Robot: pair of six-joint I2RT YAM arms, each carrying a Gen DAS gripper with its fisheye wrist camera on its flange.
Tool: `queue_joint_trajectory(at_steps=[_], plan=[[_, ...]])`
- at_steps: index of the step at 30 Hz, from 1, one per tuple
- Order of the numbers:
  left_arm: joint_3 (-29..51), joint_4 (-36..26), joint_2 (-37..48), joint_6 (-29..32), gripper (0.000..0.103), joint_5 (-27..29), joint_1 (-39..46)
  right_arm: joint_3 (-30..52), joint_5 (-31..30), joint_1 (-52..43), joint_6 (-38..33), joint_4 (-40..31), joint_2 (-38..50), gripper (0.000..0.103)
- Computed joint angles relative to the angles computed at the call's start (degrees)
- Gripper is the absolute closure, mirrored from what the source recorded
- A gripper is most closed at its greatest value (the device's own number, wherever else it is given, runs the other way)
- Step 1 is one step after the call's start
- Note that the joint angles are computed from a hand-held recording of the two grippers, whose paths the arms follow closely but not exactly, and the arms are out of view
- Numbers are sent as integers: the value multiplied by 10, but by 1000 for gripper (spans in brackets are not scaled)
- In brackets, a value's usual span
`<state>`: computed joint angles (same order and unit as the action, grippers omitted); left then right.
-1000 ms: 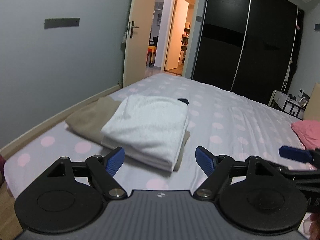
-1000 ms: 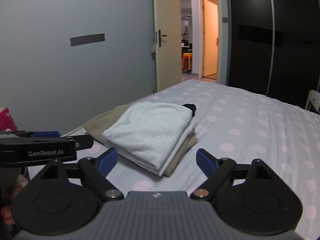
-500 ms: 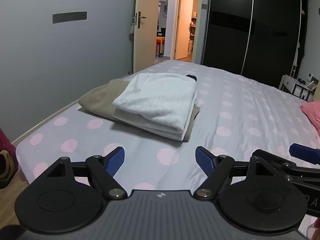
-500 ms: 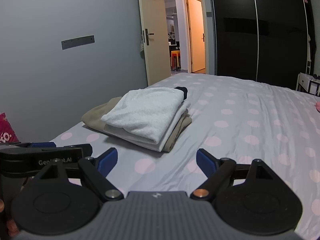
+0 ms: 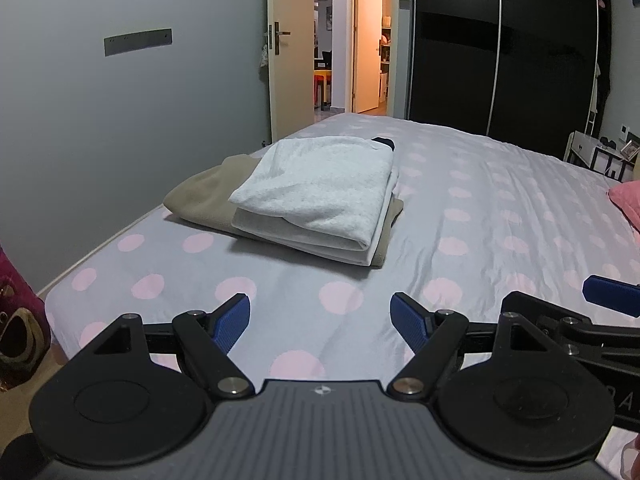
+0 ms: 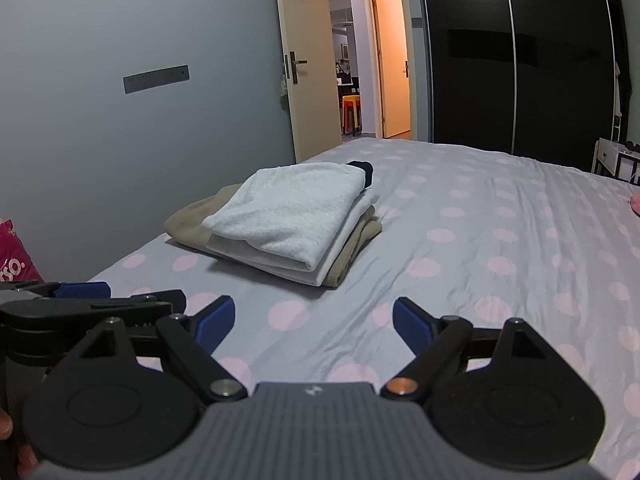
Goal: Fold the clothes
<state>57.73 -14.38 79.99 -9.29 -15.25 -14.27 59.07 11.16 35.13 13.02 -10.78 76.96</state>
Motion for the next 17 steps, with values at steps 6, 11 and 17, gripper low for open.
queue_joint_trajectory(at_steps=[6,11,17], plan=[[6,-9,1,0,26,-6,-6,-5,-8,-5,3,-3,-5,15],[4,-7,0,2,26,-5,-6,-4,-10,-8,1,-4,-7,15],[-5,4,-4,8,26,-6,-5,-11,-14,-9,4,-2,-12,15]])
